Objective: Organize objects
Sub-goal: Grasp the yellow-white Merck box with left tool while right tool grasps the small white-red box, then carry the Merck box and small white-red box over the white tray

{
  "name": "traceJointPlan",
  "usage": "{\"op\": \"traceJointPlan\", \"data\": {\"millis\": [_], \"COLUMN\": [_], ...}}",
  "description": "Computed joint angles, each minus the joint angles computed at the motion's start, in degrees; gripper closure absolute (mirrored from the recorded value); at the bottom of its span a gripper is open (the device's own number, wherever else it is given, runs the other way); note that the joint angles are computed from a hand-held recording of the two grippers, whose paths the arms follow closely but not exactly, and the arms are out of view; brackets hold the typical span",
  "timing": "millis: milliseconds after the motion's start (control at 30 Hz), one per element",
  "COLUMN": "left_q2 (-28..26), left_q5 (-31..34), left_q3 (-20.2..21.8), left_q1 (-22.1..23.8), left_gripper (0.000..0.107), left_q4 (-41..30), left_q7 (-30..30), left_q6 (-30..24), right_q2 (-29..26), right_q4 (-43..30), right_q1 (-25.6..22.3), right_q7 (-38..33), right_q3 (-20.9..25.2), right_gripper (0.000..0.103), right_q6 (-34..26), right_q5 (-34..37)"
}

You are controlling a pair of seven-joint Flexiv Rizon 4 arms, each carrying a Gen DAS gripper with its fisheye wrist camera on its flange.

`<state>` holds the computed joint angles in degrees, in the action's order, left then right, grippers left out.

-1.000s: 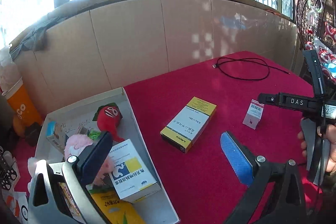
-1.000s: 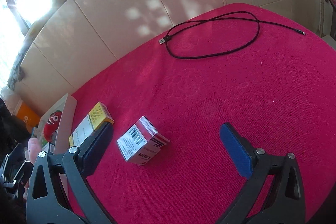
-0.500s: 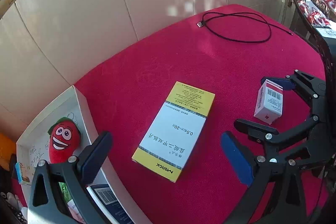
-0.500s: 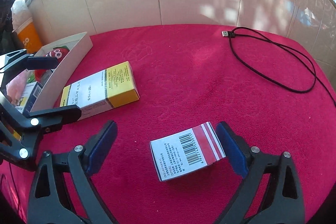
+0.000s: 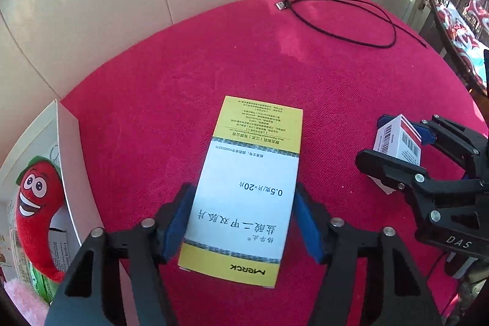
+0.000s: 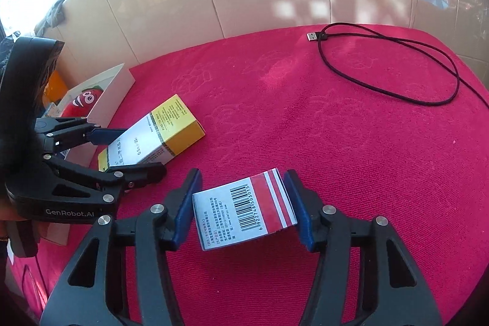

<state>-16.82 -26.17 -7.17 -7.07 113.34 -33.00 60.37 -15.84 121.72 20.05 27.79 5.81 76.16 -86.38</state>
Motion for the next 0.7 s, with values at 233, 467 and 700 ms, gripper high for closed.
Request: {"op": "traceJointPlan", "data": {"millis": [233, 467, 700], "left_q2": [2.91, 11.01, 17.62], "left_q5": [-10.81, -49.38, -63.40], "left_q3": [-3.36, -8.71, -2.83], "left_q1": [0.62, -3.60, -8.91], "left_gripper": [0.051, 0.051, 0.051], "left_q4": [6.94, 16.13, 17.76], "left_q7": [6.17, 30.66, 38.61], "left_q6": [7.16, 16.45, 12.20], "right_q2": [0.12, 0.98, 2.57], "right_q4": [0.04, 0.73, 1.81], "right_q1": [-0.50, -1.92, -2.90], "right_q7": [2.05, 8.02, 13.93], "right_q3": [-0.18, 0.31, 1.59], "right_gripper": [0.048, 0.048, 0.048], "right_q6": [0.36, 0.38, -1.94], "right_q5": [-1.47, -5.35, -8.64]}}
